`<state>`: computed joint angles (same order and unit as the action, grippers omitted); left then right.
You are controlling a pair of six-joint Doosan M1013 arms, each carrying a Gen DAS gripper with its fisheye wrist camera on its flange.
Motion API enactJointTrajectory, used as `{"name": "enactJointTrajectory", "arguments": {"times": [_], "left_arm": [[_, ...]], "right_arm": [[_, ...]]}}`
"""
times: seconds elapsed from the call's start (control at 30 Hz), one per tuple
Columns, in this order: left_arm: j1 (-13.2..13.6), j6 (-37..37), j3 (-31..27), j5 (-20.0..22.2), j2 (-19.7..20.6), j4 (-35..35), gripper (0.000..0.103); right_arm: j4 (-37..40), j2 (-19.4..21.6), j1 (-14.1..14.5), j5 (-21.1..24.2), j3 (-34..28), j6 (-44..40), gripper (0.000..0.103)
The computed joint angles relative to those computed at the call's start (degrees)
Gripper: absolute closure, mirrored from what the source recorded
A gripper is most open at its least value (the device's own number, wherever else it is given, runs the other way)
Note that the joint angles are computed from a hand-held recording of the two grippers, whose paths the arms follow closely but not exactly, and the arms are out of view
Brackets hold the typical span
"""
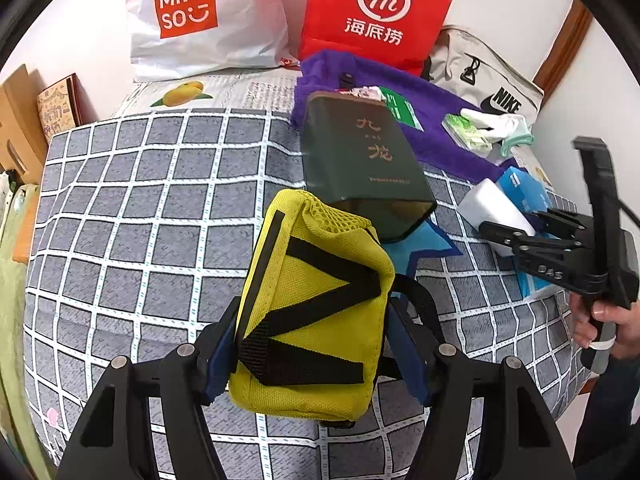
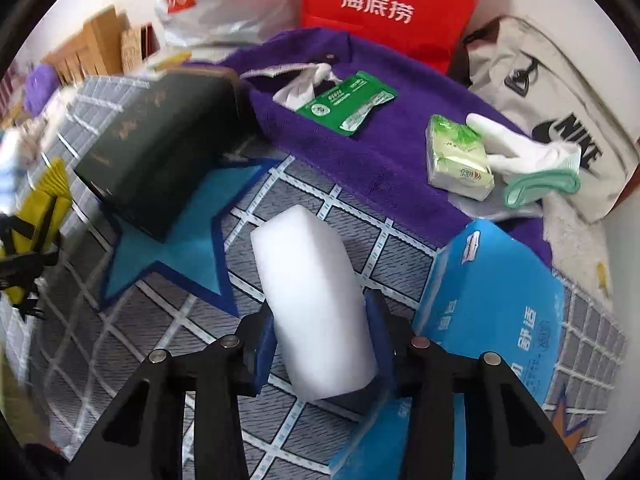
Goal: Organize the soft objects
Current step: 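Lift the yellow pouch with the left gripper while the right grasps the white sponge, then carry the pouch in the left gripper while the right carries the sponge to the towel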
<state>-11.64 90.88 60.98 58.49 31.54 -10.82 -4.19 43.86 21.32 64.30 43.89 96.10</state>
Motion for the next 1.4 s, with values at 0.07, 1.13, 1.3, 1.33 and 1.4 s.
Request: {"name": "enactJointTrajectory", "arguments": {"times": [0.07, 1.13, 1.3, 1.33, 1.4], "left_arm": [[0.05, -0.24, -0.18, -0.37, -0.08, 0.15, 0.037], [-4.17, -4.5, -27.06, 7.08, 12.73, 6.64, 0.037], [-4.18, -4.21, -32.8, 9.99, 15.99, 5.66, 0.037], [-4.16, -4.23, -34.03, 10.67, 16.68, 5.49, 0.037], [-4.13, -4.3, -37.33, 12.54, 18.5, 5.18, 0.037]], "right_arm": [[-0.57, -0.77, 0.06, -1.82, 0.9, 0.28, 0.062], [-2.06, -7.37, -5.15, -14.22, 6.39, 14.09, 0.061], [-0.71, -5.45, -5.59, -13.05, 3.35, 13.41, 0.061], [-0.14, -4.9, -5.68, -12.62, 2.47, 12.94, 0.061], [0.85, -3.88, -5.79, -11.87, 0.83, 12.01, 0.061]]}}
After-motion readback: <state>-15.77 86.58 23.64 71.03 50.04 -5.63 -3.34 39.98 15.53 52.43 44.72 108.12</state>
